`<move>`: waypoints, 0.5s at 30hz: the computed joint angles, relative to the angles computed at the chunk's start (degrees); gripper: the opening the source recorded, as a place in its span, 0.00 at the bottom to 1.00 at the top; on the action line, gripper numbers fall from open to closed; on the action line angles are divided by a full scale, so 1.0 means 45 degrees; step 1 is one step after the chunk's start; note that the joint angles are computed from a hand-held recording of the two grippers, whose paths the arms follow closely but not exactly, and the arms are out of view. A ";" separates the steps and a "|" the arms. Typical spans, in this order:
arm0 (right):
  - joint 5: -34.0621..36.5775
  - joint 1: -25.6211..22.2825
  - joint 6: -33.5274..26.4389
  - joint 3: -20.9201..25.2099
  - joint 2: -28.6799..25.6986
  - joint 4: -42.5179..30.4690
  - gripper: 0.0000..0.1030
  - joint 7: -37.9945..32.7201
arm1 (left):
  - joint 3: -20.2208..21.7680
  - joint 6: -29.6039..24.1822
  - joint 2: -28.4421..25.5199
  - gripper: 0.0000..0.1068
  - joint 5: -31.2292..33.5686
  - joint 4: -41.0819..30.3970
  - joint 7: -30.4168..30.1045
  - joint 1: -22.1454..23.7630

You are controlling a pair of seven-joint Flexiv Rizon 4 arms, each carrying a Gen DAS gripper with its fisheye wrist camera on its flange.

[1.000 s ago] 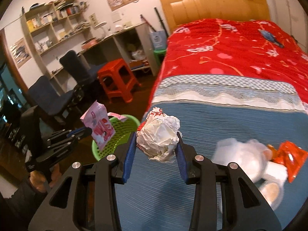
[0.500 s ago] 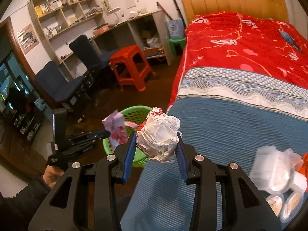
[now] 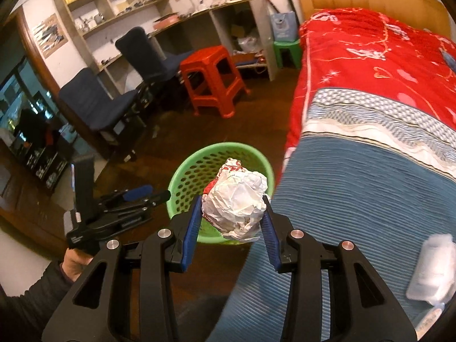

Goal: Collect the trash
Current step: 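Carry the pink wrapper over the green basket and open the left tool, then move the paper ball over the green basket and open the right tool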

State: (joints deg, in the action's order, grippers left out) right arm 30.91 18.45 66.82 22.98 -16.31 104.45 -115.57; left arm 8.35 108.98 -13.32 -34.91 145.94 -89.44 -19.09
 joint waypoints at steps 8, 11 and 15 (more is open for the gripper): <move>-0.1127 0.0725 -0.0035 0.0049 -0.1203 -0.0770 0.41 0.0990 | -0.0451 0.0520 0.0663 0.56 0.0618 0.0833 -0.0828 0.0930; -0.1490 0.0881 0.0043 0.0139 -0.1574 -0.1021 0.44 0.1360 | -0.0145 0.0840 0.0613 0.58 -0.1196 0.0930 0.0182 -0.0166; -0.1425 0.0700 0.0107 0.0510 -0.1874 -0.1330 0.61 0.1434 | -0.0602 0.0971 0.0739 0.62 -0.1352 0.1102 0.0166 0.0170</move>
